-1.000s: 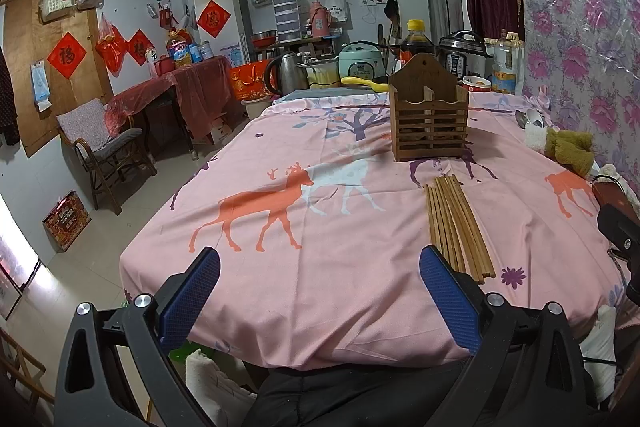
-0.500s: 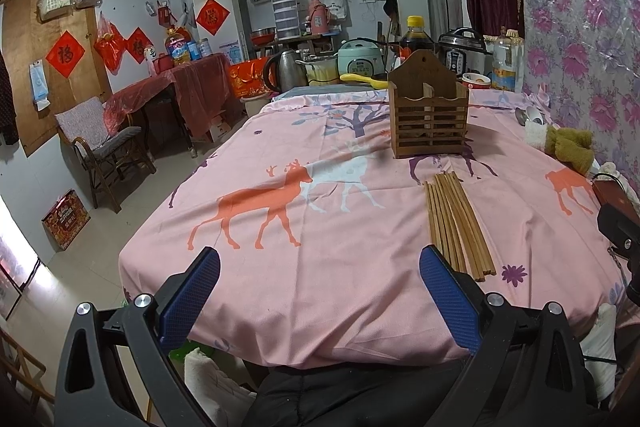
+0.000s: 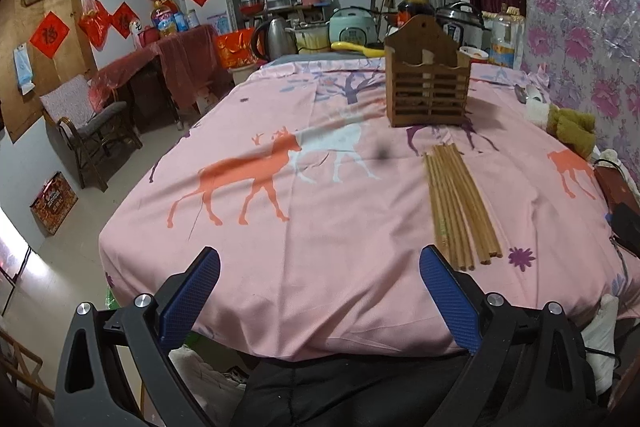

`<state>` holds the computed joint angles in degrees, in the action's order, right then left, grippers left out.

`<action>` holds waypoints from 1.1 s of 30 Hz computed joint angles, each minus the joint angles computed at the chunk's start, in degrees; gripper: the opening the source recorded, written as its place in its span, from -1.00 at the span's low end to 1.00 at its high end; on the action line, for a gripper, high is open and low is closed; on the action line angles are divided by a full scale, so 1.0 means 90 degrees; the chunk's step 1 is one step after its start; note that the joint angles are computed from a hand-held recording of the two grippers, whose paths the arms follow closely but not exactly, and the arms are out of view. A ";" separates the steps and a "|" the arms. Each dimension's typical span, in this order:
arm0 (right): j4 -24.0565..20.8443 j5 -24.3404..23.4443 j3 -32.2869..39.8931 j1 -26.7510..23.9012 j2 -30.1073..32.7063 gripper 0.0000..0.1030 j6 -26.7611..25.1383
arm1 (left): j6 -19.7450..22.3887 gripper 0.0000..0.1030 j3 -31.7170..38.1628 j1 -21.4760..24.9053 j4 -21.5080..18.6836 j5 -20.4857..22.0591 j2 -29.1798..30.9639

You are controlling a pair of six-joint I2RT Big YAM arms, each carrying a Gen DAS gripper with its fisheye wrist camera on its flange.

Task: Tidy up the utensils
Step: 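Reach the left gripper into the chopstick bundle and grasp one chopstick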

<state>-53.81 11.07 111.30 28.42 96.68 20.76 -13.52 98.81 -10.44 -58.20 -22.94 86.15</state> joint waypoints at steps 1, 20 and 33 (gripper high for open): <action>-0.0028 -0.0067 0.0026 -0.0004 0.0023 0.88 -0.0016 | -0.0017 0.90 0.0017 0.0016 -0.0027 0.0010 0.0022; 0.0412 -0.0876 0.0133 -0.0651 0.0372 0.88 -0.0181 | 0.0502 0.89 0.0566 0.0229 -0.0399 0.1124 0.0942; -0.0171 -0.1228 0.0639 -0.0574 0.1081 0.87 -0.1402 | 0.1338 0.92 0.0744 0.0222 -0.0458 0.2085 0.1542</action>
